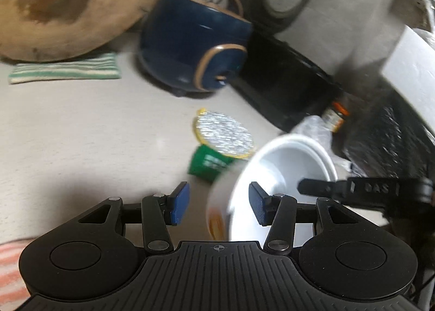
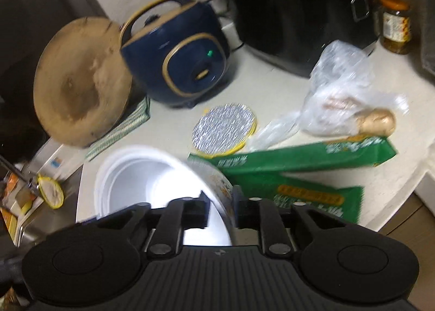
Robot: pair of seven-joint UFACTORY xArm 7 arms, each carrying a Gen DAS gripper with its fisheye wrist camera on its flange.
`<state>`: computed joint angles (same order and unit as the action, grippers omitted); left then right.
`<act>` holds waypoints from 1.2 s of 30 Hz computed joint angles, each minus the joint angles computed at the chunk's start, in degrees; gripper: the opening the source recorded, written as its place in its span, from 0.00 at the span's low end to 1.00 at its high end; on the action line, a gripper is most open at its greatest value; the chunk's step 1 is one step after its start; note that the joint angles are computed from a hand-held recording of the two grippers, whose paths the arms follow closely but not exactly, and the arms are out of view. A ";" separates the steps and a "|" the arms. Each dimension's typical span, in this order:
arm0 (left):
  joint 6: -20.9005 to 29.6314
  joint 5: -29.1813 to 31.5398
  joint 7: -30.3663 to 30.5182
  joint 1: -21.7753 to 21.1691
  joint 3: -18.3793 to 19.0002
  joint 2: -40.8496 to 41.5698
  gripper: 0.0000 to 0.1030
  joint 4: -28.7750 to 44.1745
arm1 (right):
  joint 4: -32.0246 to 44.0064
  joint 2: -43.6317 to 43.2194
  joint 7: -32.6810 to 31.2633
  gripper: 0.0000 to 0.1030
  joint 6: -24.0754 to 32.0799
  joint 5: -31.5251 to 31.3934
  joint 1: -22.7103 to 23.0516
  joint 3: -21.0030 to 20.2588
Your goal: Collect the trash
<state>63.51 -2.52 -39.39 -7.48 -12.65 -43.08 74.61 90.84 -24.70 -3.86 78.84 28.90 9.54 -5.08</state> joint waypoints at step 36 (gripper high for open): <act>8.58 4.16 3.69 0.23 -1.32 3.28 0.18 4.57 | -16.66 -6.50 -5.69 0.78 -14.45 -10.98 -3.47 -0.75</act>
